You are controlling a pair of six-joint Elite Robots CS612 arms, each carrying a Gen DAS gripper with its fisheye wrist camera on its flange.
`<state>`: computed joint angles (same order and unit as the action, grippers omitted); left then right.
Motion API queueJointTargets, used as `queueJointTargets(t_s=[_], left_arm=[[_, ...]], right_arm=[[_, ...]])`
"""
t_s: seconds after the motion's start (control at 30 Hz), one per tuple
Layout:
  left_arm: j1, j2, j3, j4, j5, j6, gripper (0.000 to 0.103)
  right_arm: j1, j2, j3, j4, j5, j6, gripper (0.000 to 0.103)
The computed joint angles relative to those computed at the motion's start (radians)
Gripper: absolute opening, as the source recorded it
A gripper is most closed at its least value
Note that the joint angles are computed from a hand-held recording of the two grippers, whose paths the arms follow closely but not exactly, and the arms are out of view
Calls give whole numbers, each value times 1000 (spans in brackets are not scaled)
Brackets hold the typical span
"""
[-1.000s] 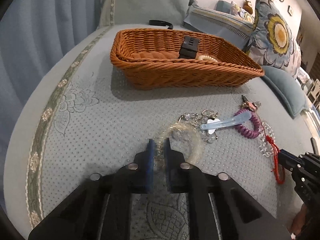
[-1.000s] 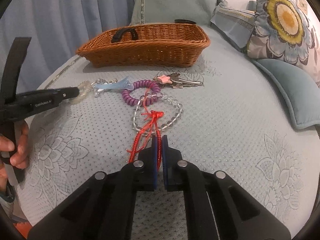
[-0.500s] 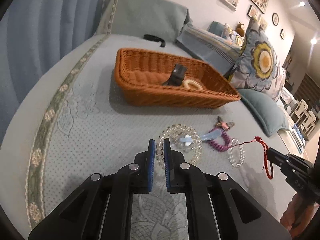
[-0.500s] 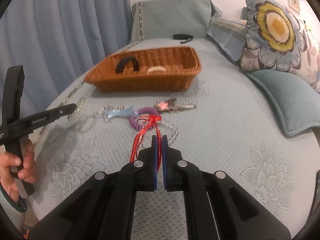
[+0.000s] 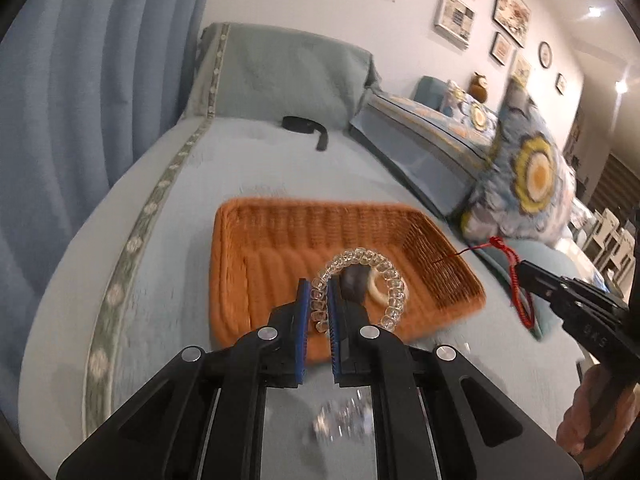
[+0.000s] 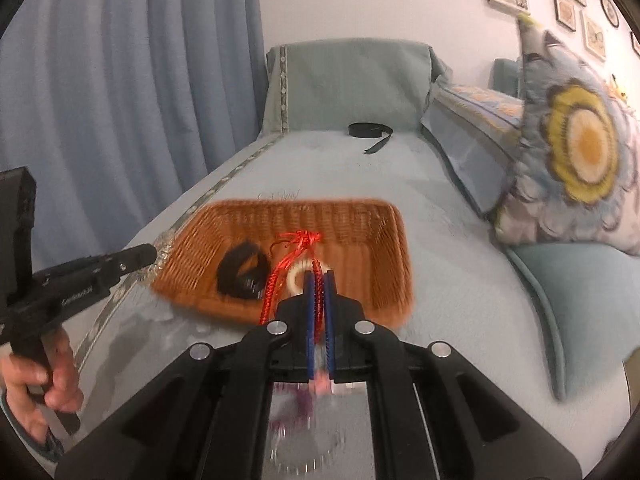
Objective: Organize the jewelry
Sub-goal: 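Carry the bead bracelet and red cord into the basket and open both grippers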
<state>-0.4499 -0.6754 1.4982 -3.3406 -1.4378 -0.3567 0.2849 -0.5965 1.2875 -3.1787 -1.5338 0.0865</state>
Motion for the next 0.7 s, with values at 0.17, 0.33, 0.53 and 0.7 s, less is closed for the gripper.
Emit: queueJointTargets(t_s=[0.17, 0.33, 0.53, 0.7], left_arm=[[10, 53, -121, 118, 24, 17, 7], [16, 92, -196, 222, 27, 22, 7], [16, 111, -228, 282, 24, 32, 7], [16, 106, -216, 286, 16, 39, 21]], right_arm=[[-3, 82, -171, 172, 2, 2, 3], [-9, 150, -292, 326, 12, 10, 3], [-14, 178, -332, 385, 24, 0, 3], [-19, 168, -317, 392, 66, 21, 4]])
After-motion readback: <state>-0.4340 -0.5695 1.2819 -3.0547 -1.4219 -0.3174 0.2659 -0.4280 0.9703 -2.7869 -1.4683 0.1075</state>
